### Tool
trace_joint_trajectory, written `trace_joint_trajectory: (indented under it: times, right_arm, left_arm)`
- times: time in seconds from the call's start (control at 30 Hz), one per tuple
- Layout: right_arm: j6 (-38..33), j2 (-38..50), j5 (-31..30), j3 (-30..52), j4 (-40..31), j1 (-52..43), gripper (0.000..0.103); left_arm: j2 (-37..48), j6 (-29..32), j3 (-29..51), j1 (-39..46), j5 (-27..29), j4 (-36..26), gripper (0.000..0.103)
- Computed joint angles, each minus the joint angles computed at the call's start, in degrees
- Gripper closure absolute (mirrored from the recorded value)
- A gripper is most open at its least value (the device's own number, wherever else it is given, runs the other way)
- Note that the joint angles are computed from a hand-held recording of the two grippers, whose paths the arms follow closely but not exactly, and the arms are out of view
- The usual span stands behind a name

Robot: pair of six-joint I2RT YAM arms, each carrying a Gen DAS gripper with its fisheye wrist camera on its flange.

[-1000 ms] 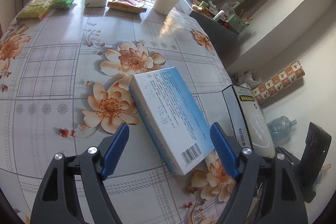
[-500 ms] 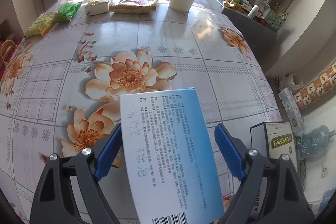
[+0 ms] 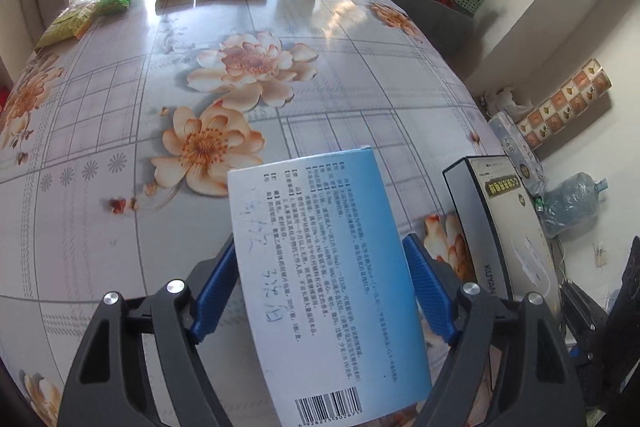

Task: Collect trash

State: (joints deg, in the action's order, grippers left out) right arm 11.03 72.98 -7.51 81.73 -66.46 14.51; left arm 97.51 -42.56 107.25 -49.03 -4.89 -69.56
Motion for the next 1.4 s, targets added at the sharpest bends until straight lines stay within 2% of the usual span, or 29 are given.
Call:
trace_joint_trajectory:
  times: [0.13, 0.2, 0.3, 0.43, 0.53, 0.93, 1.0, 1.2, 1.27, 1.4]
  right_arm:
    - [2.52, -5.35, 0.12, -3.08, -2.13, 3.06, 0.025]
    - [3.54, -7.51, -1.15, -4.4, -2.61, 4.02, 0.015]
    - [4.05, -9.08, -2.55, -5.63, -2.48, 4.96, 0.008]
    - [6.03, -8.26, -0.07, -4.64, -3.14, 6.67, 0.008]
    - [7.2, -6.58, -0.76, -3.21, -3.32, 5.68, 0.008]
    - [12.71, -4.38, 11.99, -3.13, -2.81, 13.46, 0.009]
    - [12.98, -4.33, 13.55, -3.11, -3.23, 14.19, 0.014]
    - [13.27, -4.65, 16.05, -3.04, -4.39, 15.51, 0.022]
    - [13.43, -4.79, 16.1, -2.94, -4.58, 15.62, 0.023]
    - [13.49, -5.31, 16.0, -2.97, -4.93, 15.5, 0.024]
  left_arm:
    - [-7.39, -0.88, -6.86, -5.95, -1.03, -1.66, 0.025]
    - [-9.75, -1.89, -8.98, -9.13, -2.61, -2.78, 0.025]
    - [-10.38, -3.08, -9.9, -12.68, -4.99, -4.52, 0.025]
    - [-11.4, -6.32, -11.2, -14.16, -7.46, -4.3, 0.025]
    - [-11.54, -7.25, -11.46, -14.59, -8.46, -4.25, 0.025]
    - [-10.9, -7.15, -11.68, -18.36, -13.36, -5.98, 0.024]
    - [-11.3, -7.19, -12.25, -18.64, -13.84, -5.84, 0.024]
    - [-11.81, -8.09, -13.18, -19.61, -15.34, -5.57, 0.025]
    - [-11.77, -8.39, -13.11, -19.77, -15.72, -5.68, 0.029]
    - [-12.17, -8.59, -13.5, -19.58, -15.56, -5.17, 0.029]
